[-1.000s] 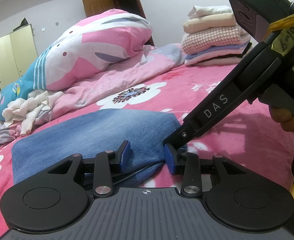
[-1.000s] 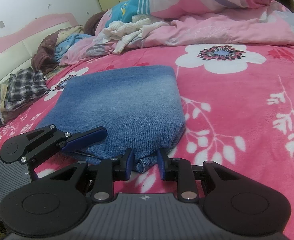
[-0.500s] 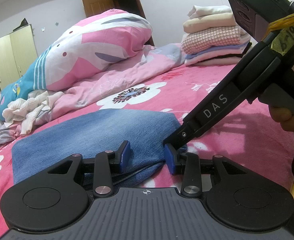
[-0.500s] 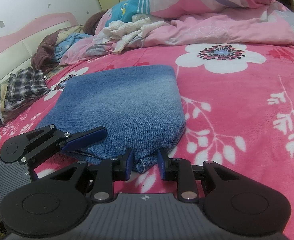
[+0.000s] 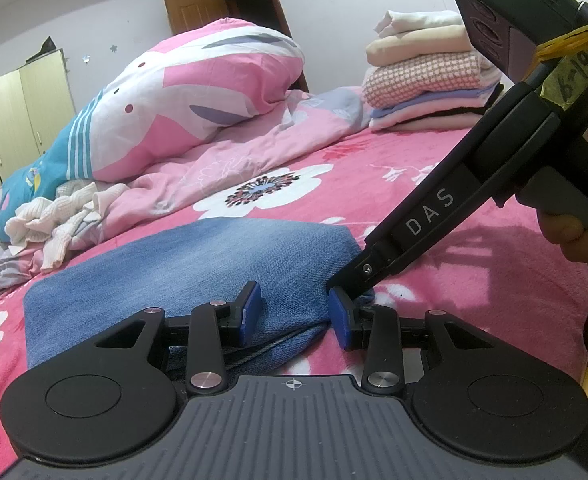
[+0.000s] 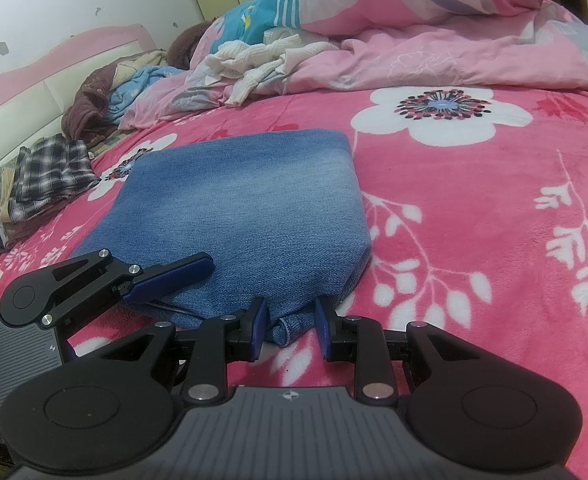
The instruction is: Fold clothes
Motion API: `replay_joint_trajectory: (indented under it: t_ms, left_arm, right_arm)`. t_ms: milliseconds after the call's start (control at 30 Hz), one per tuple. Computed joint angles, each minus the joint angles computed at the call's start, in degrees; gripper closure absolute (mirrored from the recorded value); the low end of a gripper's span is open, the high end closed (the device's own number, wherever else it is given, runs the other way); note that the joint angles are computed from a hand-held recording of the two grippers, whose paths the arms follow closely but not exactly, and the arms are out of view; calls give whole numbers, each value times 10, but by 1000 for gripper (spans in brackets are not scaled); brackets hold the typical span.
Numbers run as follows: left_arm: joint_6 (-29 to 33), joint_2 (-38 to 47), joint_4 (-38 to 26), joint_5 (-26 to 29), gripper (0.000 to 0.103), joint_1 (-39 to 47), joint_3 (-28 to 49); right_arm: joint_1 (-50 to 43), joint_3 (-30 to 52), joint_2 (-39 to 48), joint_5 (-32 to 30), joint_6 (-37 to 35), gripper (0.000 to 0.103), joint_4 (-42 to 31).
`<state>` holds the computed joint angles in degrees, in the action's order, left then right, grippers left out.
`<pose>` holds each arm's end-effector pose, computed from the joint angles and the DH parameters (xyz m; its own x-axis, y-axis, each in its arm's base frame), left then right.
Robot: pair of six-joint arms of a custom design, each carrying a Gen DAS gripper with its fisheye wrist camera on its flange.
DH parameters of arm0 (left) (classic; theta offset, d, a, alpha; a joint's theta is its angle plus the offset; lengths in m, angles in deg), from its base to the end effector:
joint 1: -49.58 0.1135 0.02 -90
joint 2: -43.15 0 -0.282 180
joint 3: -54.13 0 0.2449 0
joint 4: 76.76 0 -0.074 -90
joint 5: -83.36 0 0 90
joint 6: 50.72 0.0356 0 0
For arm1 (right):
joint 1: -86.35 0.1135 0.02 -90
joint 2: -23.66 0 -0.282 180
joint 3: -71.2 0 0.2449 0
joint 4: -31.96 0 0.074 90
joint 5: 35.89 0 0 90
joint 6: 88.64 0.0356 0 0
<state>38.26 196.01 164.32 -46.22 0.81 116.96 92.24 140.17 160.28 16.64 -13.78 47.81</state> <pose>0.2541 -0.2555 -0.0519 -0.3228 0.3475 -0.8804 0.2065 0.9336 0.2928 0.3771 0.0607 0.0003 -0.6356 -0.2740 -0.7218 -0.6440 0.7038 0.3000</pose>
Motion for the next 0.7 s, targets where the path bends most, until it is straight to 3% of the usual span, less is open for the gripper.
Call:
replay_joint_trajectory:
  t_ms: [700]
  left_arm:
    - [0,0,-2,-1,66,-1,1]
  right_arm:
    - [-1,4,2,-4,0,74,-7]
